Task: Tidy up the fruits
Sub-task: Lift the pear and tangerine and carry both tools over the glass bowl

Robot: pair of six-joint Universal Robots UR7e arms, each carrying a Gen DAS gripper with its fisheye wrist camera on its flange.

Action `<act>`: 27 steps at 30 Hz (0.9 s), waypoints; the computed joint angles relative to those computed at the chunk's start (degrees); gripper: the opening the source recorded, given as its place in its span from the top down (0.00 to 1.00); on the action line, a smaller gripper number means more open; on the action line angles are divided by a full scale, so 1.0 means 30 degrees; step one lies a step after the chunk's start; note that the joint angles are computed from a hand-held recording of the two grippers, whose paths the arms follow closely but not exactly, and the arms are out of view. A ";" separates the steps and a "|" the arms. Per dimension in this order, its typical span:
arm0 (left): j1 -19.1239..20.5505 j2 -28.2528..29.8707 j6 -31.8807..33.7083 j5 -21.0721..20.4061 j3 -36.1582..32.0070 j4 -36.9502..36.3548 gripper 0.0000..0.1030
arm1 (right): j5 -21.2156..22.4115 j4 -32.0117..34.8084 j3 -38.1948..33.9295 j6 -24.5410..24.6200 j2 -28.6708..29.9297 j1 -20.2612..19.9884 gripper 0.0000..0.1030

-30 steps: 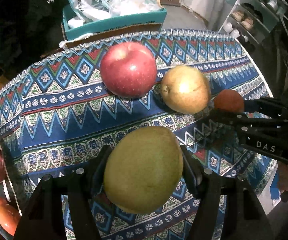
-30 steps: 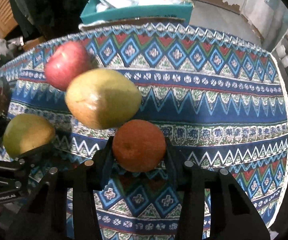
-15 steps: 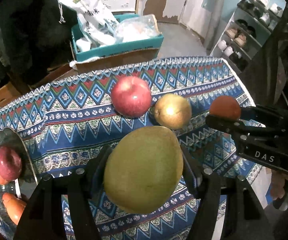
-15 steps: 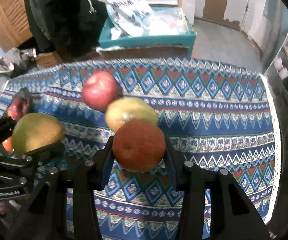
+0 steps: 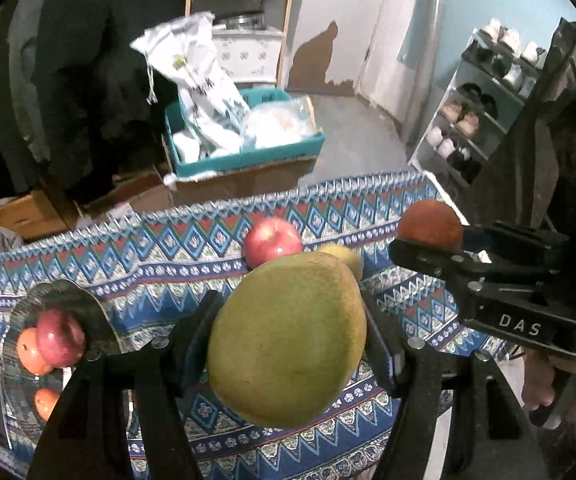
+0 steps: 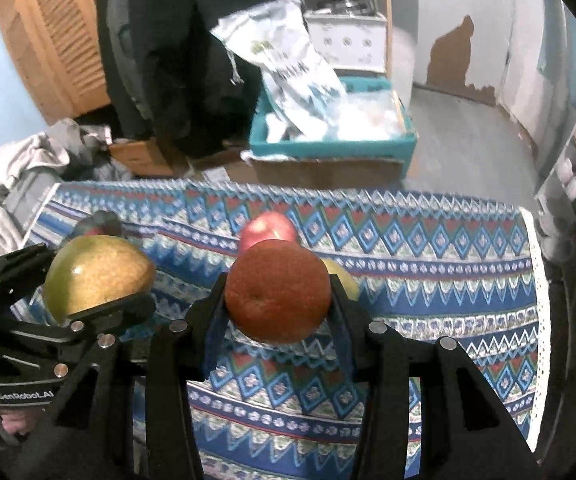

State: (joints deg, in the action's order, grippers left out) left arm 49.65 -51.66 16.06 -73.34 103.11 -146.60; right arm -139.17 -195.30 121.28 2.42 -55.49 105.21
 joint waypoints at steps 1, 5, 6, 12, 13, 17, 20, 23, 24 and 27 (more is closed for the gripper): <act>-0.0008 -0.0182 0.0029 -0.0101 0.0024 -0.0005 0.33 | 0.0000 0.0000 -0.0115 -0.0079 0.0022 0.0144 0.56; 0.0010 -0.0744 0.0093 -0.0404 0.0098 -0.0122 0.33 | 0.0036 0.0094 -0.0474 -0.0258 0.0079 0.0590 0.56; 0.0014 -0.0910 0.0116 -0.0472 0.0128 -0.0128 0.33 | 0.0015 0.0099 -0.0578 -0.0315 0.0109 0.0726 0.56; 0.0091 -0.1751 0.0290 -0.0747 0.0208 -0.0383 0.33 | 0.0023 0.0267 -0.1447 -0.0769 0.0414 0.1485 0.56; 0.0125 -0.1899 0.0330 -0.0801 0.0209 -0.0421 0.33 | 0.0058 0.0245 -0.1631 -0.0936 0.0511 0.1619 0.56; 0.0331 -0.2321 0.0364 -0.0776 0.0100 -0.0479 0.33 | 0.0288 0.0454 -0.2312 -0.1257 0.0908 0.1961 0.56; 0.0517 -0.2502 0.0212 -0.0672 -0.0021 -0.0446 0.33 | 0.0509 0.0859 -0.2937 -0.1437 0.1307 0.2094 0.56; 0.0806 -0.2576 0.0110 -0.0478 -0.0197 -0.0471 0.33 | 0.0791 0.1272 -0.3626 -0.1586 0.1762 0.2179 0.56; 0.0907 -0.2598 0.0080 -0.0422 -0.0263 -0.0448 0.33 | 0.0891 0.1447 -0.3871 -0.1646 0.1904 0.2194 0.56; 0.1268 -0.2643 -0.0022 -0.0141 -0.0377 -0.0455 0.33 | 0.1143 0.1843 -0.4587 -0.1788 0.2381 0.2224 0.56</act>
State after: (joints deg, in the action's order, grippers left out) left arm 53.45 -59.59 15.99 -73.76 101.98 -147.97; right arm -135.74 -189.77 107.51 -2.94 -48.34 111.88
